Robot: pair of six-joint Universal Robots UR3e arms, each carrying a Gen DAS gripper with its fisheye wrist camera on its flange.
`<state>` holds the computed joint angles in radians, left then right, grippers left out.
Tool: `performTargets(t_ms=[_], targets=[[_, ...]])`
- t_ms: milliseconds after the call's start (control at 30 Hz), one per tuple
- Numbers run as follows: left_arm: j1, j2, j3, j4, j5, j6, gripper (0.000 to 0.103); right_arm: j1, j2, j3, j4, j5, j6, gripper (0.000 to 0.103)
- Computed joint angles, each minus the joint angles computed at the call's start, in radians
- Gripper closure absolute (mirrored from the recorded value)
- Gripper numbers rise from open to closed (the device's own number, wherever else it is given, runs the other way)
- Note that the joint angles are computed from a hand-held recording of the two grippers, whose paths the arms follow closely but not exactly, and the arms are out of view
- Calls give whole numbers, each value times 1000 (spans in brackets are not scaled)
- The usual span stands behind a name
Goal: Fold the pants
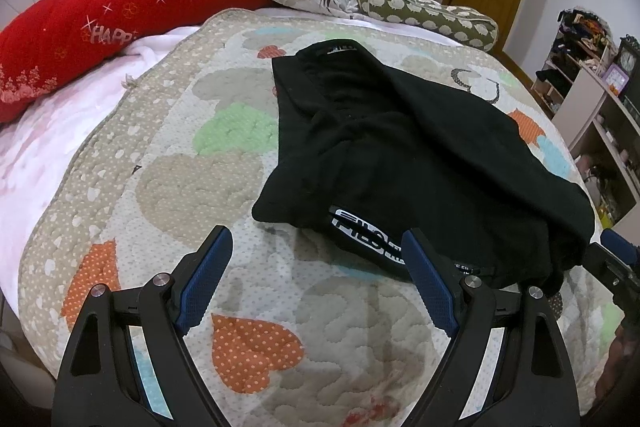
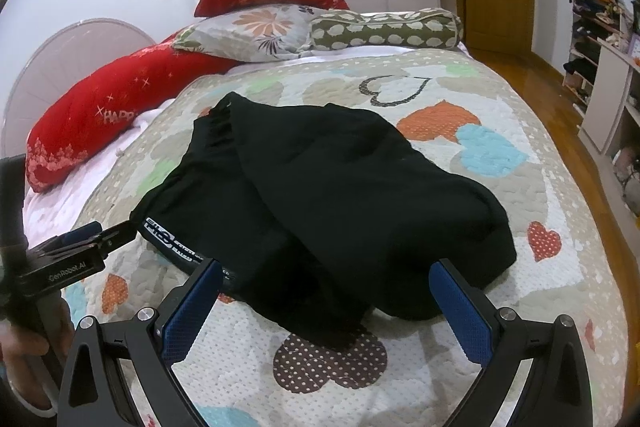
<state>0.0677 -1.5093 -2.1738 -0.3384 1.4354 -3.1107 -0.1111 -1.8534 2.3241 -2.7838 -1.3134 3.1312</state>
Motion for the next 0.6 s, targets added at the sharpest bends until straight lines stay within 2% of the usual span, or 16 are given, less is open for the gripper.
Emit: performTargets(t_ms=[400, 600], targets=[[-24, -94, 50, 19, 11, -16, 16, 135, 260, -187, -60, -88, 35, 0], [-49, -162, 93, 29, 18, -21, 16, 209, 447, -348, -61, -217, 9, 0]])
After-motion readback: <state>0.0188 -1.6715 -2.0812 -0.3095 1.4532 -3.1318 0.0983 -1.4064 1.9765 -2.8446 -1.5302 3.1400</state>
